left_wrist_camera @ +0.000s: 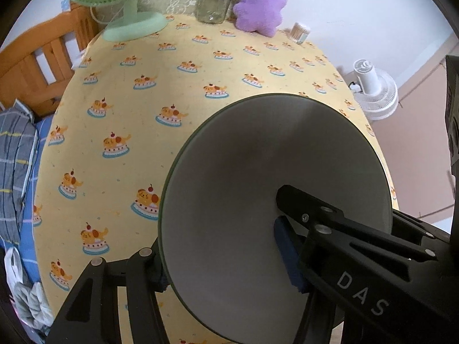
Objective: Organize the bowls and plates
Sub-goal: 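Lift the nested bowls with both grippers and carry them over the plate stack, then lower the nested bowls onto the center of the plate stack with both grippers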
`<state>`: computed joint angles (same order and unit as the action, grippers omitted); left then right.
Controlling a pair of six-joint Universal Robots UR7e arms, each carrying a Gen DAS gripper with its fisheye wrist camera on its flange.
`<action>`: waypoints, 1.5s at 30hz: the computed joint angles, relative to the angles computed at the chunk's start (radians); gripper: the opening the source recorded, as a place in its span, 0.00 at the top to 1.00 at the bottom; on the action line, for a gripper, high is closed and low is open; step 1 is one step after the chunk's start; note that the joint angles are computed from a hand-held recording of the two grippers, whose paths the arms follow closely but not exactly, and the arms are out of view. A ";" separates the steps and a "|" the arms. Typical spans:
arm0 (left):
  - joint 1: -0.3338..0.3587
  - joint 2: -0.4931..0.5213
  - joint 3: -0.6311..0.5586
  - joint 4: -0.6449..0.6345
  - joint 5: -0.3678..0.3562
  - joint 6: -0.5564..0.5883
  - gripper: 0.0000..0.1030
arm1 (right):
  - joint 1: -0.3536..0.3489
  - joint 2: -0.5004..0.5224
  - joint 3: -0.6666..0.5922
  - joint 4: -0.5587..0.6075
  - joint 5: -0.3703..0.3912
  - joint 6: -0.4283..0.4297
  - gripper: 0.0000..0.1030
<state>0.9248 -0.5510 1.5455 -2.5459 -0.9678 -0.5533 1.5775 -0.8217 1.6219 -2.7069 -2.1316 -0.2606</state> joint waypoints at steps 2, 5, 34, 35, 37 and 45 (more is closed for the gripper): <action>-0.003 -0.006 0.004 0.000 -0.005 0.013 0.40 | 0.006 -0.011 0.016 -0.015 -0.005 0.010 0.55; -0.011 -0.010 0.009 -0.004 0.005 0.023 0.40 | 0.010 -0.022 0.032 -0.031 -0.007 0.020 0.55; -0.141 0.170 -0.214 0.137 0.193 -0.283 0.41 | -0.082 -0.149 -0.052 0.147 0.150 -0.259 0.55; -0.145 0.181 -0.230 0.143 0.196 -0.291 0.41 | -0.086 -0.151 -0.059 0.153 0.153 -0.268 0.55; -0.149 0.196 -0.252 0.153 0.200 -0.302 0.41 | -0.094 -0.155 -0.073 0.167 0.159 -0.285 0.55; -0.167 0.266 -0.354 0.212 0.214 -0.364 0.42 | -0.124 -0.164 -0.129 0.229 0.178 -0.341 0.55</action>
<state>0.7578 -0.2847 1.1915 -2.3338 -0.7538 -0.9175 1.4531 -0.9855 1.4930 -2.4779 -1.9534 -0.6017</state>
